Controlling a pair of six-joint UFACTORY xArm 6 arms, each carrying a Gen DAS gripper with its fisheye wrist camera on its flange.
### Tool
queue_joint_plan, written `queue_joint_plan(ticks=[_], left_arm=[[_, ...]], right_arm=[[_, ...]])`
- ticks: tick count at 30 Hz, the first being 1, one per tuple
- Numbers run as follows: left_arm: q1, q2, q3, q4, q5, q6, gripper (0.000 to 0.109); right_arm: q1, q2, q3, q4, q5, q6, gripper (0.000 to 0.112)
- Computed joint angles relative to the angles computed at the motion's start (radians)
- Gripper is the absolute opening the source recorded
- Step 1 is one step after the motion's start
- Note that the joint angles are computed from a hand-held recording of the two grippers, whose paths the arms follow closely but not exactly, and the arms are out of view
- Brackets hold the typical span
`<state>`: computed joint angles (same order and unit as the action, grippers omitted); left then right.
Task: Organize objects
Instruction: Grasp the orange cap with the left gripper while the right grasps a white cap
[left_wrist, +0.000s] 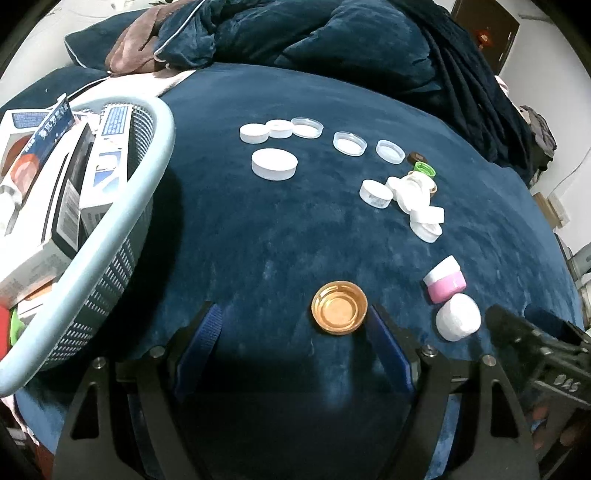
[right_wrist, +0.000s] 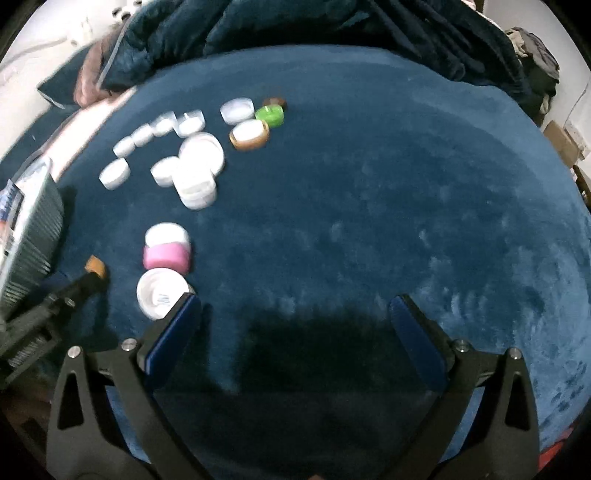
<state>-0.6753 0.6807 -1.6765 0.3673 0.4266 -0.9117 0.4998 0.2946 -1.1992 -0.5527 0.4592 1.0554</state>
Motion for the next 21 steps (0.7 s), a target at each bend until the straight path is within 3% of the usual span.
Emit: queue_joint_plan(ticks=[3,8,10,12,14,17,21], left_arm=[[-0.001,0.002,-0.001,-0.016,-0.001,0.015,0.083],[-0.002,0.004,-0.001,-0.033,0.002,0.022,0.083],[-0.004,-0.001,0.006,-0.033,0.006,0.022,0.083],[-0.006,-0.001,0.006,-0.035,0.013,0.026,0.083],[-0.01,0.002,-0.001,-0.029,0.025,0.025,0.083],[-0.011,0.004,-0.005,-0.025,0.031,0.026,0.083],[-0.011,0.003,-0.001,-0.023,0.024,0.025,0.083]], right_arm=[[0.0,-0.003,0.01,0.017,-0.05,-0.024,0.103],[0.004,0.038,0.0,0.173,-0.092,-0.147,0.103],[0.016,0.037,-0.021,0.134,-0.015,-0.134,0.103],[0.042,0.044,-0.07,-0.045,0.188,-0.026,0.103],[0.054,0.029,-0.075,-0.135,0.271,0.039,0.103],[0.019,-0.017,-0.005,-0.088,0.139,0.056,0.103],[0.011,-0.029,0.027,-0.063,0.03,0.02,0.103]])
